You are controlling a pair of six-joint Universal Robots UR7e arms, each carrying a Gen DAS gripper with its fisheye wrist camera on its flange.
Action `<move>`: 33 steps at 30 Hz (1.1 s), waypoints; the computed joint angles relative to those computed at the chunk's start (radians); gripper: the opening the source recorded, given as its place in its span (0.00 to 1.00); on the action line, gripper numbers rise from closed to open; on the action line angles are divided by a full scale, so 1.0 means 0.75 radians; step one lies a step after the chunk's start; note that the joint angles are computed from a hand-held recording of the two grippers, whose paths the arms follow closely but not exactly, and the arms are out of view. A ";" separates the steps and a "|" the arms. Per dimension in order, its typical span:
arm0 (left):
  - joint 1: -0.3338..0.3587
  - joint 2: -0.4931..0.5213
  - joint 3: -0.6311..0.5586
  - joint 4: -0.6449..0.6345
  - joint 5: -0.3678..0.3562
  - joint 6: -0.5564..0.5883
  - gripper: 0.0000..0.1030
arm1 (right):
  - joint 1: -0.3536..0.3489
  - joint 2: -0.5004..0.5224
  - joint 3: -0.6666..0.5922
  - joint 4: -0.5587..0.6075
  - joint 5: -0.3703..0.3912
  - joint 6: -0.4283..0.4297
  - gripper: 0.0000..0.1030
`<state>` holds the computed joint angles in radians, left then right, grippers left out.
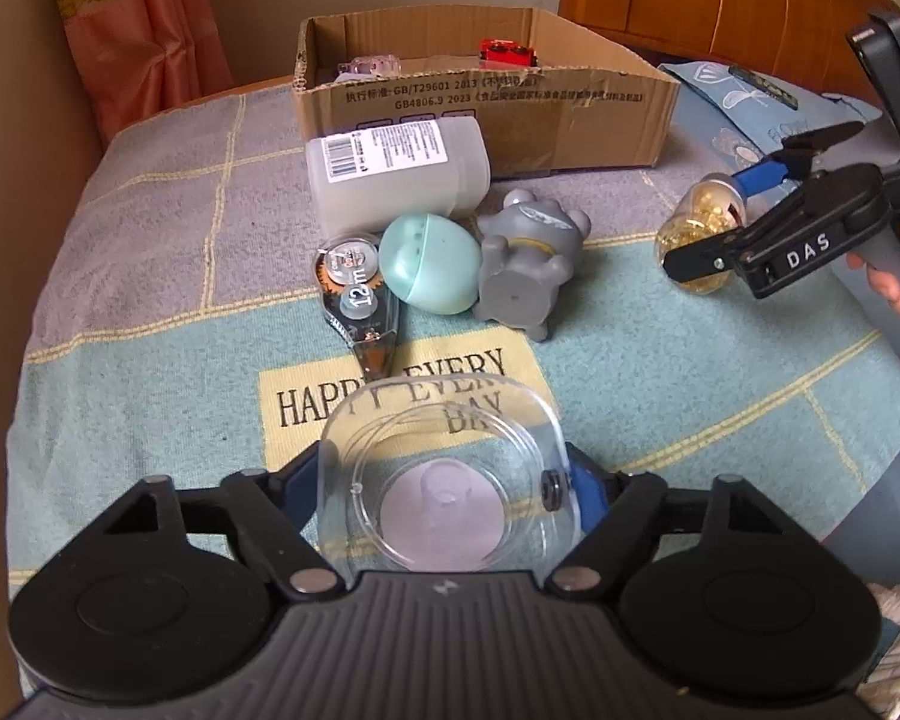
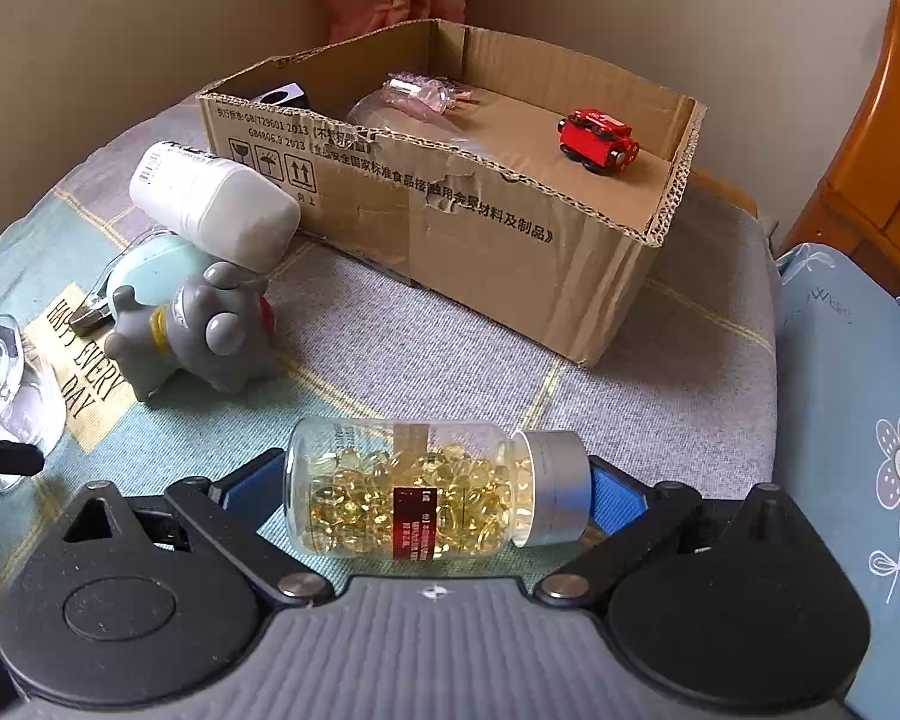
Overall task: Organize rigid objects
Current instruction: 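Carry the clear container with the left tool while the right tool carries the capsule bottle to the box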
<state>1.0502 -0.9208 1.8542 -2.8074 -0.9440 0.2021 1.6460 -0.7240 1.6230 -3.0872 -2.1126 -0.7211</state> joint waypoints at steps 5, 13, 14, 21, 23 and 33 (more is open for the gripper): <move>0.001 0.000 -0.003 0.003 0.002 0.006 0.75 | 0.015 0.006 -0.018 0.039 -0.065 0.000 0.93; -0.006 -0.017 -0.029 0.053 0.007 0.060 0.75 | 0.024 -0.040 -0.005 0.131 -0.060 0.043 0.93; -0.008 -0.019 -0.037 0.064 0.007 0.072 0.75 | 0.027 -0.049 -0.005 0.145 -0.058 0.051 0.93; -0.014 -0.034 -0.132 0.200 -0.031 0.120 0.75 | 0.058 -0.092 -0.013 0.189 -0.032 0.045 0.93; -0.015 -0.028 -0.179 0.242 -0.040 0.134 0.75 | 0.069 -0.102 -0.025 0.202 -0.019 0.039 0.93; -0.020 0.145 -0.570 0.334 -0.065 0.276 0.75 | 0.113 -0.034 -0.244 0.208 0.030 -0.006 0.93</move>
